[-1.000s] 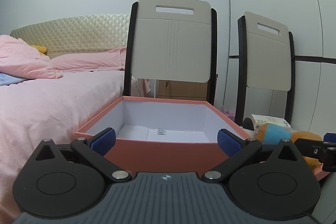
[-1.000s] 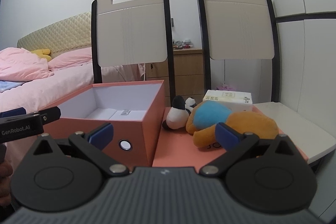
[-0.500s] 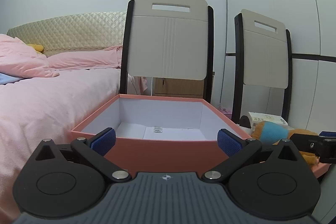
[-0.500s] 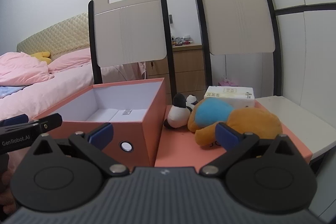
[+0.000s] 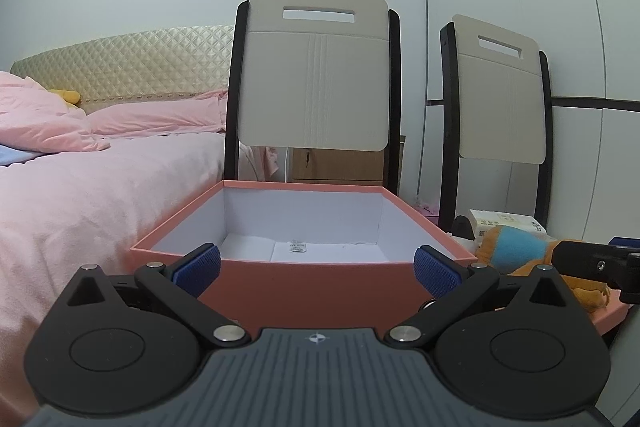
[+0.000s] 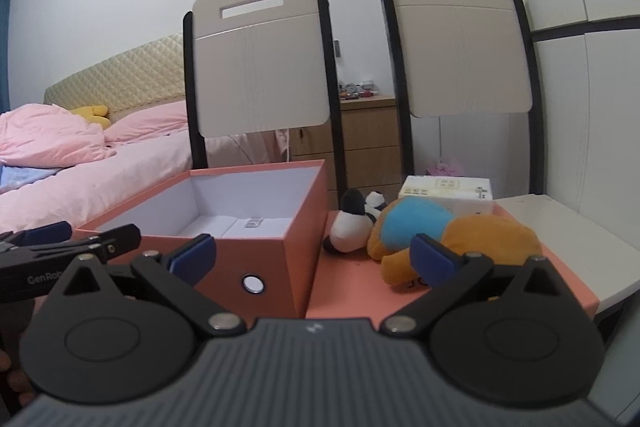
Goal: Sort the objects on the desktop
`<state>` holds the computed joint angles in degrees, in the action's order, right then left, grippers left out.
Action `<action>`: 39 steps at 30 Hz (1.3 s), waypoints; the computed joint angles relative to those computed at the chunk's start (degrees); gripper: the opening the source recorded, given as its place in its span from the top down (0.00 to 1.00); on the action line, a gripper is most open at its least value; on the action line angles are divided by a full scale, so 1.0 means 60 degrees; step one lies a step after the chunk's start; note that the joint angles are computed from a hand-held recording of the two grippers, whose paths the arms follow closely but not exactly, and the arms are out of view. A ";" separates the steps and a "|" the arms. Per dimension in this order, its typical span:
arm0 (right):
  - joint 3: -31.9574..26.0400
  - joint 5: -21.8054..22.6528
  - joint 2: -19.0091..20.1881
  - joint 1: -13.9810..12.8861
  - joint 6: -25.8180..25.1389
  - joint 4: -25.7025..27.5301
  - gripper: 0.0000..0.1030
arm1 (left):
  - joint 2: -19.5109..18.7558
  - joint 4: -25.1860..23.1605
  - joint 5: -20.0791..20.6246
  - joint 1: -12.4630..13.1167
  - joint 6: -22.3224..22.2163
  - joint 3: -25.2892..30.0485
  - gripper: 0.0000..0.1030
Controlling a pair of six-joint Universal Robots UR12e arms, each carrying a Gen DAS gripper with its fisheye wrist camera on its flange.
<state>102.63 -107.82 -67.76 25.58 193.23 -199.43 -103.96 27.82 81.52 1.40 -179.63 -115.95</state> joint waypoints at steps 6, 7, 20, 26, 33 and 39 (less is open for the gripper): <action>-0.0072 -0.0003 0.0072 0.0043 -0.0200 -0.0009 0.00 | 0.0007 -0.0002 0.0011 0.0028 -0.0082 0.0002 0.00; -0.0091 -0.0094 0.0084 0.0060 -0.0210 0.0011 0.00 | 0.0004 -0.0029 0.0014 0.0022 -0.0093 0.0021 0.00; -0.0163 -0.0012 0.0083 0.0037 0.0094 0.0433 0.00 | -0.0010 0.0079 -0.0063 0.0029 -0.0049 -0.0004 0.00; -0.0131 0.0062 0.0078 0.0003 0.0262 0.0323 0.00 | -0.0041 0.0223 -0.0153 0.0056 -0.0136 -0.0016 0.00; -0.0080 0.0061 0.0054 -0.0004 0.0185 0.0175 0.00 | -0.0176 0.0626 -0.0307 0.0066 -0.0233 -0.0005 0.00; 0.0031 0.0215 -0.0022 -0.0061 0.0073 0.0000 0.00 | -0.0347 0.1328 -0.0595 0.0118 -0.0665 0.0010 0.00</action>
